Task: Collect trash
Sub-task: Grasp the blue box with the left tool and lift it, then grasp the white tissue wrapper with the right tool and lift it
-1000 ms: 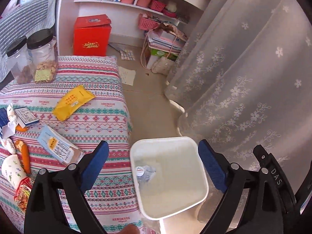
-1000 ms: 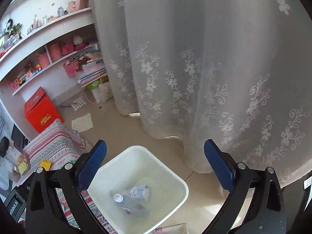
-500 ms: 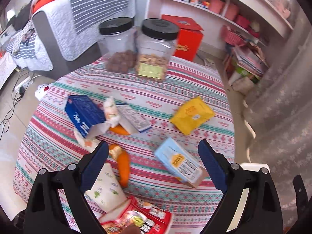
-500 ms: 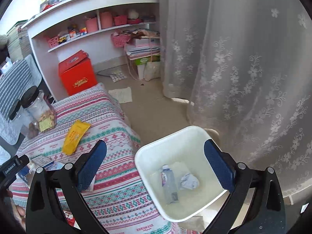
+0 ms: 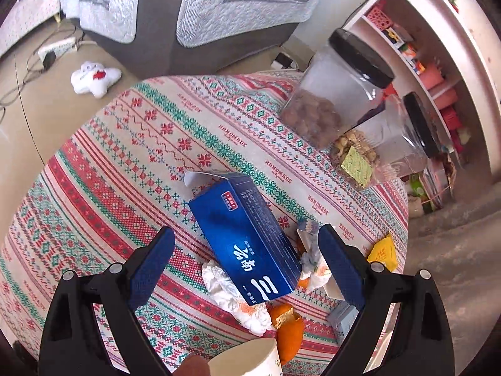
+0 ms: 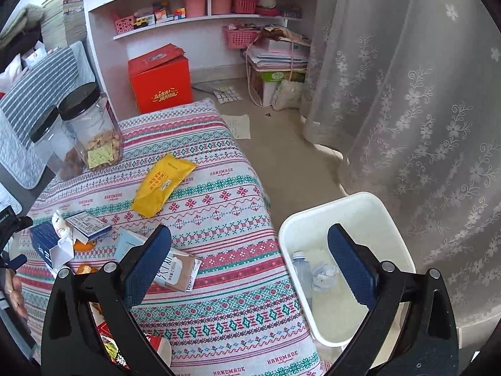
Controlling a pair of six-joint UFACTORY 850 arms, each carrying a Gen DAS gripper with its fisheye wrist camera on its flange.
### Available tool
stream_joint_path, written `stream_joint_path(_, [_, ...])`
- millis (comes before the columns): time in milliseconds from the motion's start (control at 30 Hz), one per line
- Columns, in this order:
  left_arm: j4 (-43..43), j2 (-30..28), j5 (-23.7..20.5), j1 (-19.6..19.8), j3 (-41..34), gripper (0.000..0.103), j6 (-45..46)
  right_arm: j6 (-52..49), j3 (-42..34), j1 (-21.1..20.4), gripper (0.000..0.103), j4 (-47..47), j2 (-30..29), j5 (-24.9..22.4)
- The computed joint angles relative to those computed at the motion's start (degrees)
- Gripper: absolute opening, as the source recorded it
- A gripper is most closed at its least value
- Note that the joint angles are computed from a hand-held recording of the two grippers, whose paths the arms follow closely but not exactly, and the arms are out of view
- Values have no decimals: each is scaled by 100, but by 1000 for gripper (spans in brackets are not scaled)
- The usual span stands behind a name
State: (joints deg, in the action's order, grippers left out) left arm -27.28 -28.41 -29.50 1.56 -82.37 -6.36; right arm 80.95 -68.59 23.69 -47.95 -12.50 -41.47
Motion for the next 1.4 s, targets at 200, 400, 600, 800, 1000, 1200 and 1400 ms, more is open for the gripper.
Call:
stream_joint_path(200, [-994,-390,-373,231,-220,85,585,-308,-170,17,96,284,-202,57])
stream_joint_path(400, [-2414,-625,-808,458,-229,57,1586,-744,-198,-25,96,772,-243,270])
stream_joint_path(600, [-2268,-456,-726,468,-164,45,1738,-1007,-210,-15,96,853,-214,352])
stream_joint_path(800, [-268,537,-160,268,163,42,936,-2388,-400,75,96,1721,-245,994])
stream_joint_path(1000, [-263,1670,603,375,805,42,1695,-4977,-1206,323,92,4054,-944,1077])
stream_joint_path(1200, [-884,1751,532,832,739,42,2266,-6632,-3214,663,76,5580,-2543,-346])
stream_joint_path(1400, [-1207,1705,312,1212,652,42,2361,-5955,-5289,870,69,5882,-4038,-1493])
